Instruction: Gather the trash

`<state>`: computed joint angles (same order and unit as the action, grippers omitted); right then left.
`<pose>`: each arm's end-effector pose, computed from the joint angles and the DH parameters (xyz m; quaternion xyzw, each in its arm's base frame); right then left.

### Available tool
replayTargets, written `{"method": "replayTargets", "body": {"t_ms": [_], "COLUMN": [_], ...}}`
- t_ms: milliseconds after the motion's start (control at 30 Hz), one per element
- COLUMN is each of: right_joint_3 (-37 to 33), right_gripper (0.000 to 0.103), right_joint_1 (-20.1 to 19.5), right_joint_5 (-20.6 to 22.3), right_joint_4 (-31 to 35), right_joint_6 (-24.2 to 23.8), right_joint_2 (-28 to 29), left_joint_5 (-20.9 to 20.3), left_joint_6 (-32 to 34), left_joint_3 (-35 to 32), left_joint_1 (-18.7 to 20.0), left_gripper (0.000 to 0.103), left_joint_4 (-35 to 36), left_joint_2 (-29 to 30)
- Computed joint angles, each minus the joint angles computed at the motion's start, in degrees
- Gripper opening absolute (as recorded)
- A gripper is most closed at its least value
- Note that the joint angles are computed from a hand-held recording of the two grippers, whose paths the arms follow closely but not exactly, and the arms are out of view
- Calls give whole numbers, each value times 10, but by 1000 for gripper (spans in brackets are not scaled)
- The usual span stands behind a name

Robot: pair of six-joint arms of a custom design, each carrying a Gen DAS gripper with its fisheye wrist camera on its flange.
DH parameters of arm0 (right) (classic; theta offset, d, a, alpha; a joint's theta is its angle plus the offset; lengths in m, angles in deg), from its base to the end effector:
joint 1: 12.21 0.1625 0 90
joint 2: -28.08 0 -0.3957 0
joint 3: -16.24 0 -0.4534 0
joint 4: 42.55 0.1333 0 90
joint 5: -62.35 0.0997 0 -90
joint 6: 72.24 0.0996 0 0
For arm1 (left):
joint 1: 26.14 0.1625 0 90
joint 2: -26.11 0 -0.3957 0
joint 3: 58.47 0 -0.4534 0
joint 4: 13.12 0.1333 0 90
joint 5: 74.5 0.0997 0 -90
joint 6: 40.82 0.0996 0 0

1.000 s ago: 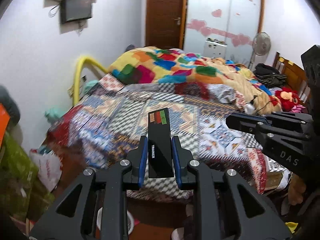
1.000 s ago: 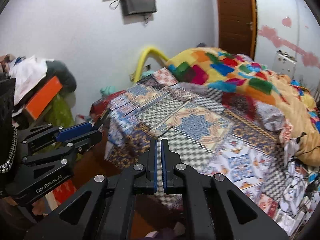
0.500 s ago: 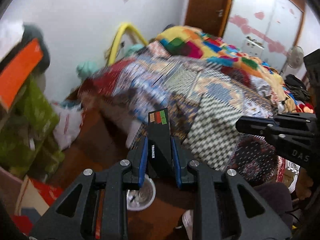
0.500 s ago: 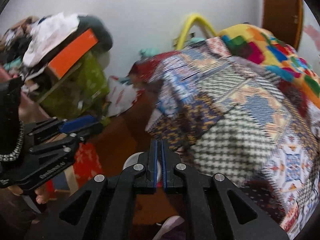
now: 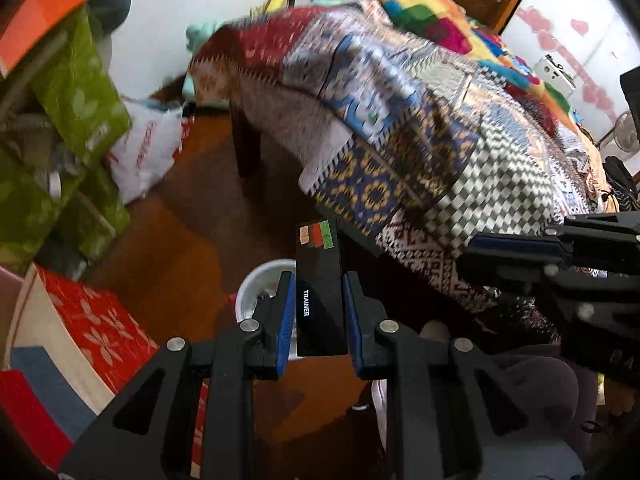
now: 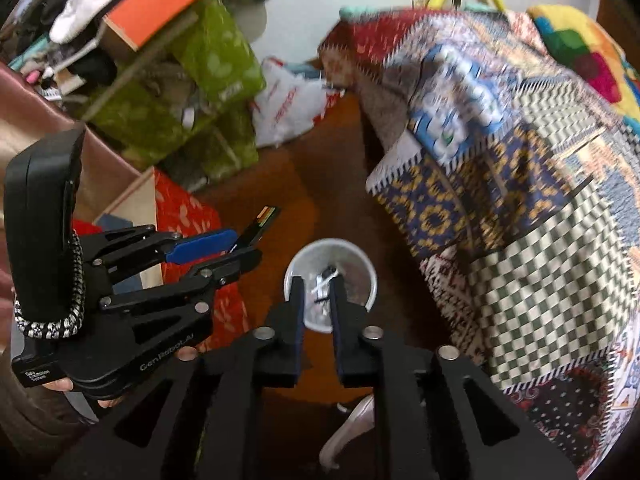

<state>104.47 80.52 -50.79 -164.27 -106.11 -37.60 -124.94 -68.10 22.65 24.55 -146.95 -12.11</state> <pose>0.1271 -0.6894 0.2747 0.2914 -0.9322 0.0218 0.2136 -0.3191 -0.7002 0.0235 0.0959 0.9361 -0.1921 0.2787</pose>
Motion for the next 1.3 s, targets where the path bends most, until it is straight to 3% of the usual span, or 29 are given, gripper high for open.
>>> {"method": "replayTargets", "body": {"t_ms": [33, 100, 133, 333, 533, 833, 967, 1300], "right_joint_3": [-2, 0, 0, -8, 5, 66, 109, 219], "right_gripper": [25, 46, 48, 49, 49, 49, 49, 49], "right_joint_1": [-1, -3, -3, -5, -3, 10, 23, 50], "right_joint_5": [-2, -5, -6, -5, 2, 36, 48, 70], "right_joint_4": [4, -1, -5, -4, -27, -97, -155, -301], "right_joint_6": [3, 6, 6, 12, 7, -17, -39, -62], "right_joint_2": [3, 6, 7, 11, -5, -84, -137, -284], "left_joint_5": [-5, -15, -20, -39, -21, 50, 84, 118], "left_joint_6": [-7, -15, -19, -35, -43, -17, 0, 78], "left_joint_3": [0, -3, -7, -33, -30, 30, 64, 124], "left_joint_1": [4, 10, 14, 32, 25, -38, -75, -160], "left_gripper": [23, 23, 23, 23, 26, 41, 56, 58], "left_joint_4": [4, 11, 15, 41, 51, -11, -59, -198], "left_joint_2": [1, 4, 6, 23, 15, -41, -70, -114]}}
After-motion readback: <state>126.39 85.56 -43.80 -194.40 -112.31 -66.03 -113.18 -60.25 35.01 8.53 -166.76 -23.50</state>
